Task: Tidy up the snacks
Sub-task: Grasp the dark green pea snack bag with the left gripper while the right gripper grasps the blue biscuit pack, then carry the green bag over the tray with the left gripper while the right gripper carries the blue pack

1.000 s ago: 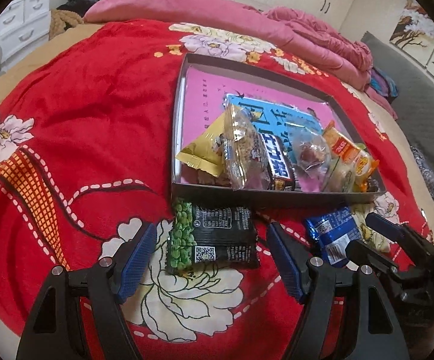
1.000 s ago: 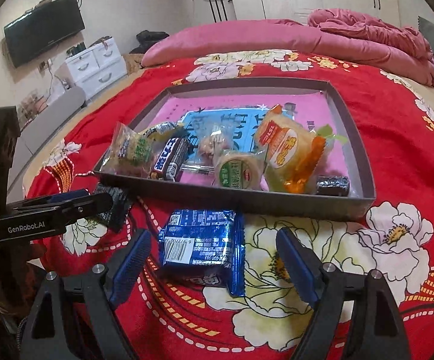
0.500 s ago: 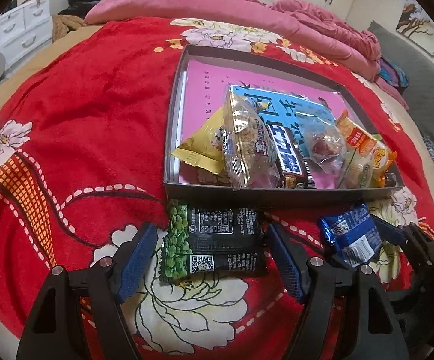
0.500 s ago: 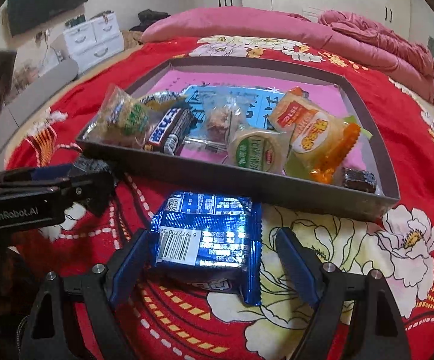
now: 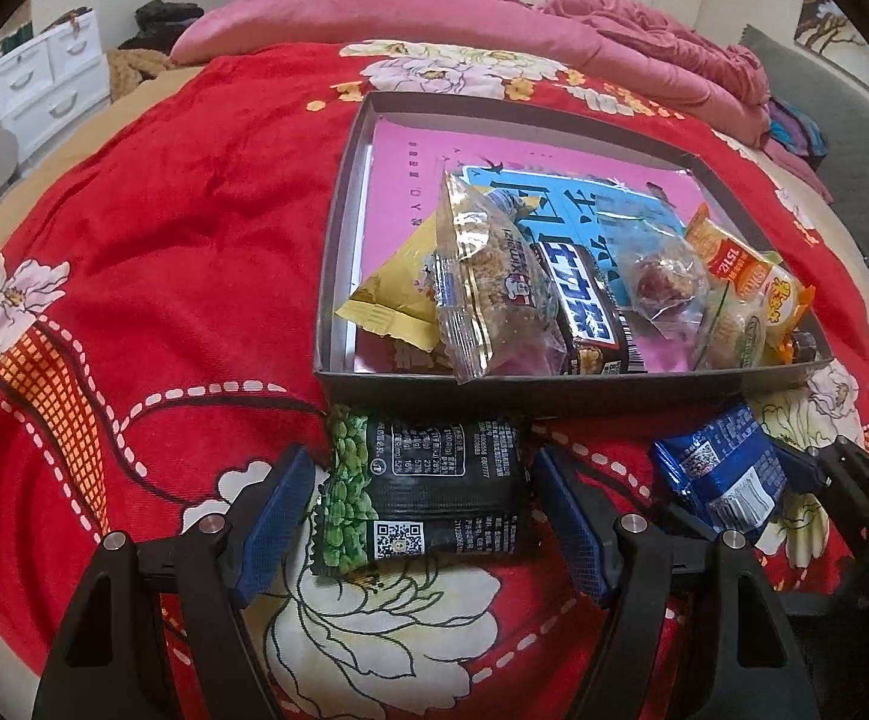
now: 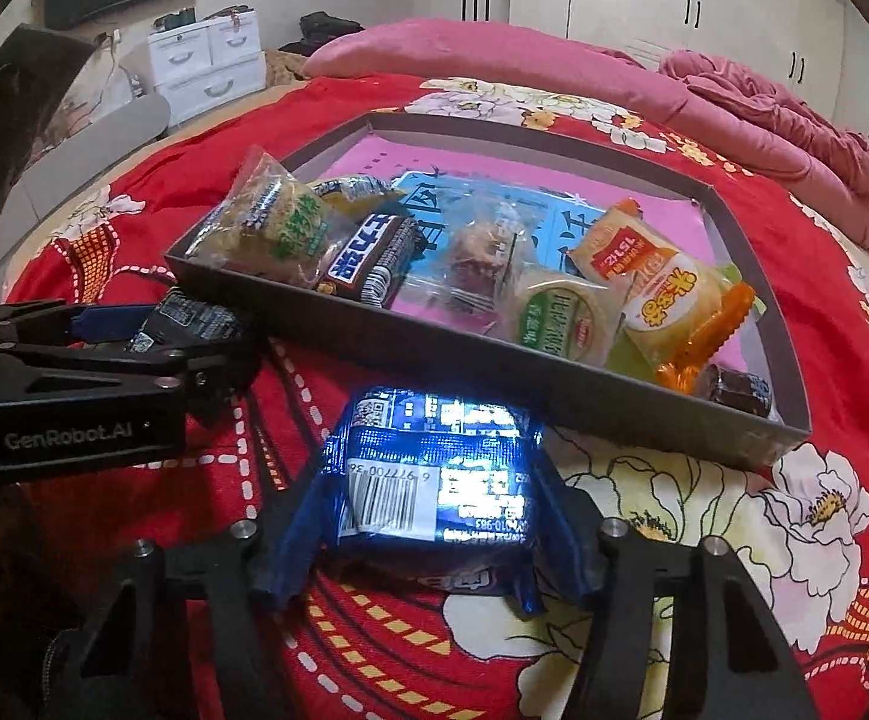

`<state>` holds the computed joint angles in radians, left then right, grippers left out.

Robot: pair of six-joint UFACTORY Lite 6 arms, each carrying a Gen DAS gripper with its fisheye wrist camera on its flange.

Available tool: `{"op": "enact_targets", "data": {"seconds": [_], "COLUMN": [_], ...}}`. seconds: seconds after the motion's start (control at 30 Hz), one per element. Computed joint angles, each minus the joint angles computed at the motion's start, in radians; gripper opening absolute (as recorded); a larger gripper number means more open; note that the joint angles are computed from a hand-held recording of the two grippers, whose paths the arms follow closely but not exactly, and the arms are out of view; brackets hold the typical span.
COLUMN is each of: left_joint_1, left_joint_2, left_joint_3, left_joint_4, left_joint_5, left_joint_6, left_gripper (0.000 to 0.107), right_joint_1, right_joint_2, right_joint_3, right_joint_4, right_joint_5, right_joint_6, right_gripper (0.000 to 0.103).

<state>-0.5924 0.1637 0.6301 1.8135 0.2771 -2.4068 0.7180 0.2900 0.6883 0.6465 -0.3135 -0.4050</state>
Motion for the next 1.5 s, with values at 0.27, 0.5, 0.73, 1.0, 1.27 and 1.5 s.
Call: {"op": "enact_targets", "data": {"seconds": [0.27, 0.5, 0.73, 1.0, 1.27, 1.5], "left_joint_1": [-0.012, 0.012, -0.035, -0.114, -0.15, -0.139], "left_joint_2": [0.006, -0.05, -0.31, -0.303, -0.178, -0.093], "left_joint_3": [0.006, -0.029, -0.156, -0.103, 0.019, 0.093], "left_joint_4": [-0.03, 0.034, 0.0, -0.017, 0.011, 0.038], "left_joint_5": [0.014, -0.025, 0.004, 0.095, 0.119, 0.104], "left_joint_6": [0.034, -0.013, 0.006, 0.038, 0.013, -0.005], "left_gripper": [0.063, 0.048, 0.047, 0.047, 0.047, 0.047], "right_joint_1": [-0.046, -0.065, -0.12, -0.297, -0.476, -0.59], "right_joint_2": [-0.062, -0.175, -0.346, -0.445, -0.452, -0.426], "right_joint_3": [-0.038, -0.103, -0.192, -0.218, -0.203, -0.185], "right_joint_4": [-0.245, -0.422, -0.579, -0.791, -0.958, -1.118], "right_joint_5": [0.046, 0.054, 0.033, 0.043, 0.037, 0.009], "right_joint_6": [0.239, 0.413, 0.572, 0.78, 0.896, 1.033], "right_gripper": [0.061, 0.061, 0.061, 0.061, 0.061, 0.061]}}
